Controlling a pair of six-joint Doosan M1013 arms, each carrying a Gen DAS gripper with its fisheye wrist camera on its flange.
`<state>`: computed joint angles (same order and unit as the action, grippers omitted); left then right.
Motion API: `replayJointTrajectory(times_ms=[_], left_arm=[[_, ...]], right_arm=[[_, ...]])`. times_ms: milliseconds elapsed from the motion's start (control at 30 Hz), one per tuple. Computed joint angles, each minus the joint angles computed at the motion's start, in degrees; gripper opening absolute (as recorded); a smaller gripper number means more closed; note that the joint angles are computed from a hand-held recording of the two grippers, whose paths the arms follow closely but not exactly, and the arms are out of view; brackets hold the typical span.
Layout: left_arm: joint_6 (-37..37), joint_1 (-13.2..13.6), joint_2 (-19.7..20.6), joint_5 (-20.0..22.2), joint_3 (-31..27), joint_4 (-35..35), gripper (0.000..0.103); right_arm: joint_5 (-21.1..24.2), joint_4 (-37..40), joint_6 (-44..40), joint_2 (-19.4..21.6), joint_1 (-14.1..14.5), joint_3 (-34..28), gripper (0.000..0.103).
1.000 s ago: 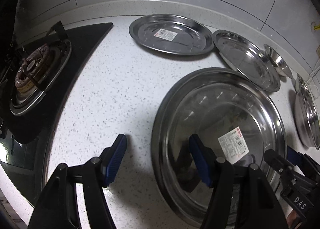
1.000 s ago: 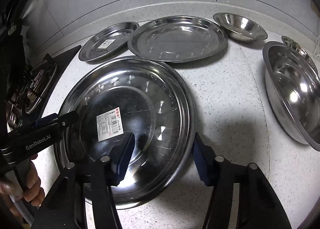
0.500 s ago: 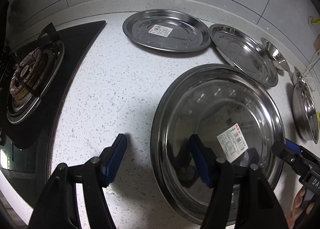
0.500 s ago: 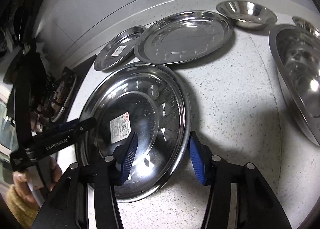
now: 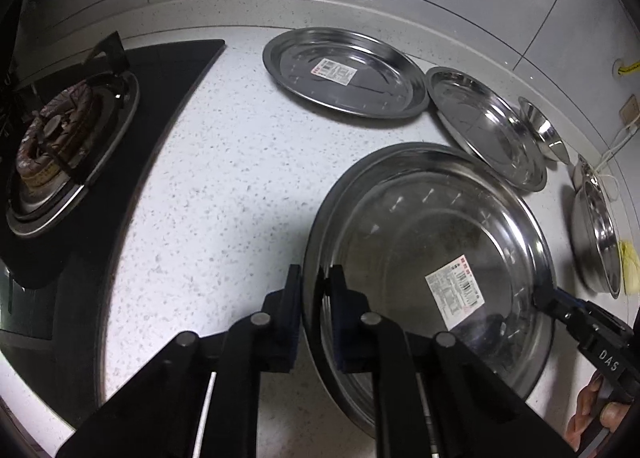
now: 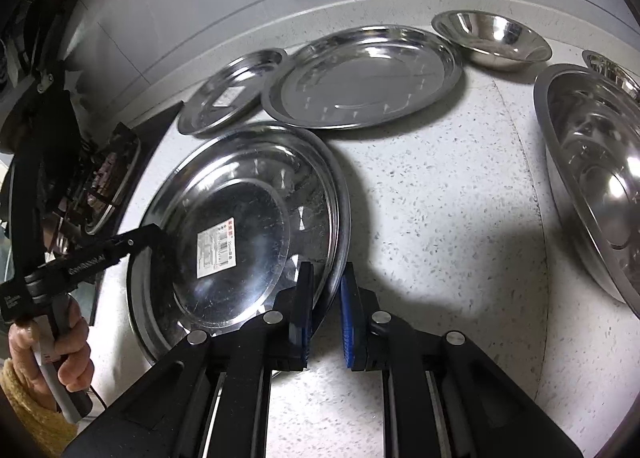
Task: Organize plates and bowls
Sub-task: 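Close the left gripper on the plate rim while the right gripper grips the opposite rim, then lift the large plate with both grippers and carry it toward another plate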
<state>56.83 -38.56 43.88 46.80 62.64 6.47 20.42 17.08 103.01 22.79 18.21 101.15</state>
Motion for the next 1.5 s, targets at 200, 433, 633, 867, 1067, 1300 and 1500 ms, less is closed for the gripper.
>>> replayJointTrajectory(times_ms=[200, 433, 633, 867, 1067, 1300, 1500], left_arm=[[-0.7, -0.4, -3.5, -3.9, 4.2, 0.1, 0.012], [-0.4, -1.9, -8.8, -6.9, 9.6, 1.2, 0.012], [-1.2, -3.0, -13.8, -9.6, 14.8, 1.9, 0.012], [-9.9, -5.9, -20.2, -9.8, 21.3, 7.8, 0.012], [-14.4, -8.2, -23.2, -8.1, 24.2, 9.7, 0.012], [-13.5, -8.7, -24.1, -8.3, 25.3, 7.9, 0.012], [-3.4, -6.6, -24.1, -12.9, 26.1, 0.8, 0.012]], right_arm=[[-3.6, -3.6, 3.0, -2.6, 1.0, 2.3, 0.011], [-5.6, -9.8, 9.2, -6.6, 2.3, 5.5, 0.011], [-5.1, -15.3, 15.4, -10.1, 3.8, 7.8, 0.011], [-4.2, -7.4, 7.8, -14.1, 5.2, 11.0, 0.011], [-3.0, 1.3, -2.9, -16.9, 5.0, 13.6, 0.011], [-1.6, 0.9, -3.5, -18.1, 5.3, 14.6, 0.011], [-1.1, -4.4, 3.9, -17.8, 5.9, 14.1, 0.011]])
